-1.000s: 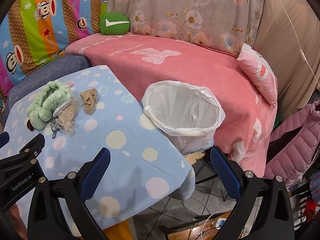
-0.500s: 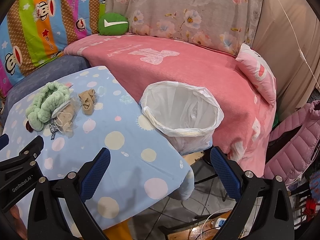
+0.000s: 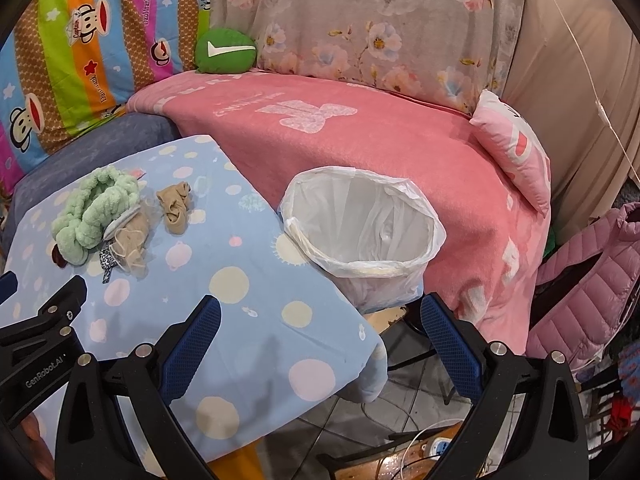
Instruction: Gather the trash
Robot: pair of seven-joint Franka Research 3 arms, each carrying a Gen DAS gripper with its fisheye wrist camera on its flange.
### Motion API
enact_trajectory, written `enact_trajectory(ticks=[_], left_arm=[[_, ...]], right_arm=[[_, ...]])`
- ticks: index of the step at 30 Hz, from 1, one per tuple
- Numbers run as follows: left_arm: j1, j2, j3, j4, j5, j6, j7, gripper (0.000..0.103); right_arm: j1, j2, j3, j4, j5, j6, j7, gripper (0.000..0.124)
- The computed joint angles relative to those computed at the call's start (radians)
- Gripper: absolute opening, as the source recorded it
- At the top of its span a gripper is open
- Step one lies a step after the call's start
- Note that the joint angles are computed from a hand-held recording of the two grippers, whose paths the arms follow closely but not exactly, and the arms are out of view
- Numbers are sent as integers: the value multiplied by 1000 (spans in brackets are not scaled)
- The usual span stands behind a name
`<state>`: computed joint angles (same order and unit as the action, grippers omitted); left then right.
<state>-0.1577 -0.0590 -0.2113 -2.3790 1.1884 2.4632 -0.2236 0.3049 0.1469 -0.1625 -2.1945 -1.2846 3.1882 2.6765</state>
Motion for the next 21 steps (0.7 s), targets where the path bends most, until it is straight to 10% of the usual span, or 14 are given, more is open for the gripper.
enact_trajectory(ticks=[21], left_arm=[[40,8,28,-15,52,72,-27,96]], right_arm=[[-5,20,34,37,-90,-41,107,96]])
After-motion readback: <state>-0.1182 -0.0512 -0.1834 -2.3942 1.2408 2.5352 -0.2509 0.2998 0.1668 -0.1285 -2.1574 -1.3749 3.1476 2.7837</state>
